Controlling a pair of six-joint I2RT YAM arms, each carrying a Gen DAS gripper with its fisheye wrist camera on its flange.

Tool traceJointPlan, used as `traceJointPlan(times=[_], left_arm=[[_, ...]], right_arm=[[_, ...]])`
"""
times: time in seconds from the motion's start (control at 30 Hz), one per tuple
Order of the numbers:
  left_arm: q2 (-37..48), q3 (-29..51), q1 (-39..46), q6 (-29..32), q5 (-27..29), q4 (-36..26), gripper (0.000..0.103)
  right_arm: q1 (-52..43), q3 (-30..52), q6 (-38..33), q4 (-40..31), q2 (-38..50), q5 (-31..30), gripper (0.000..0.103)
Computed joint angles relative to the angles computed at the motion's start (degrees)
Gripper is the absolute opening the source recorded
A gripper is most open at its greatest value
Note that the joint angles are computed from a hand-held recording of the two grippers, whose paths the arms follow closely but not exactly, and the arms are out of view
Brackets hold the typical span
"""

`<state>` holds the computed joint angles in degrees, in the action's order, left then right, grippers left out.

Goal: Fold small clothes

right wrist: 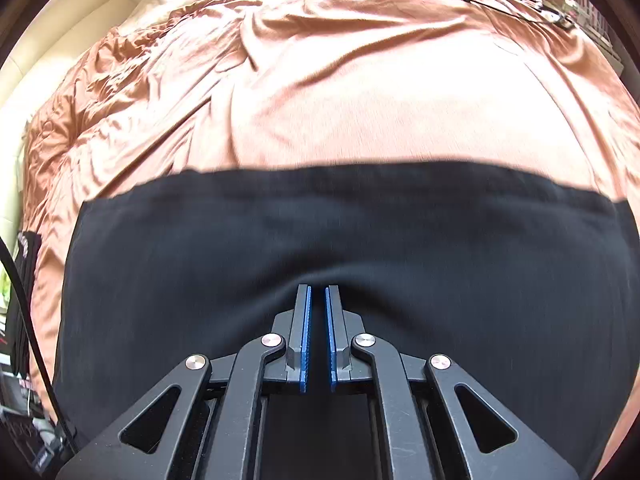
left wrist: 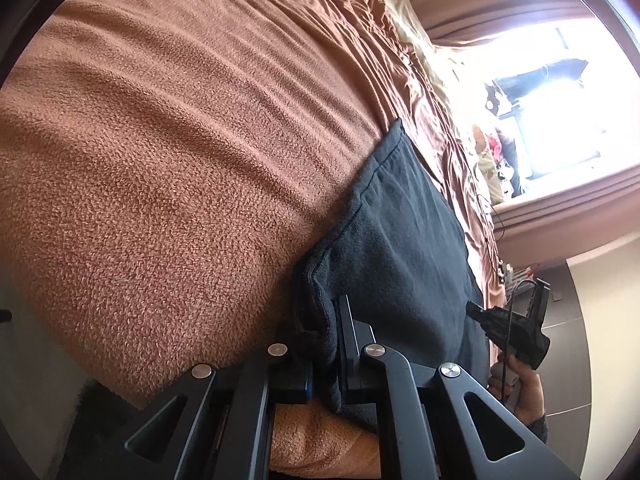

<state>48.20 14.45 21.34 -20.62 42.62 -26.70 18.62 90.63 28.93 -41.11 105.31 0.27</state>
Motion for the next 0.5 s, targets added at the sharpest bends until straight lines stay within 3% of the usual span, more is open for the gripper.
traceJointPlan(times=[0.3,0.5], left_arm=[[3.43,1.17,2.57,1.97,2.84,-0.86,0.007],[7.63,3.64,9.25,8.47,11.31,-4.95,0.004]], right_arm=[[-2.31,11.93,-4.47,-1.65,8.76,-5.02,0.004],[-1.62,9.06,-5.59,-0.43,5.20,-6.64,0.004]])
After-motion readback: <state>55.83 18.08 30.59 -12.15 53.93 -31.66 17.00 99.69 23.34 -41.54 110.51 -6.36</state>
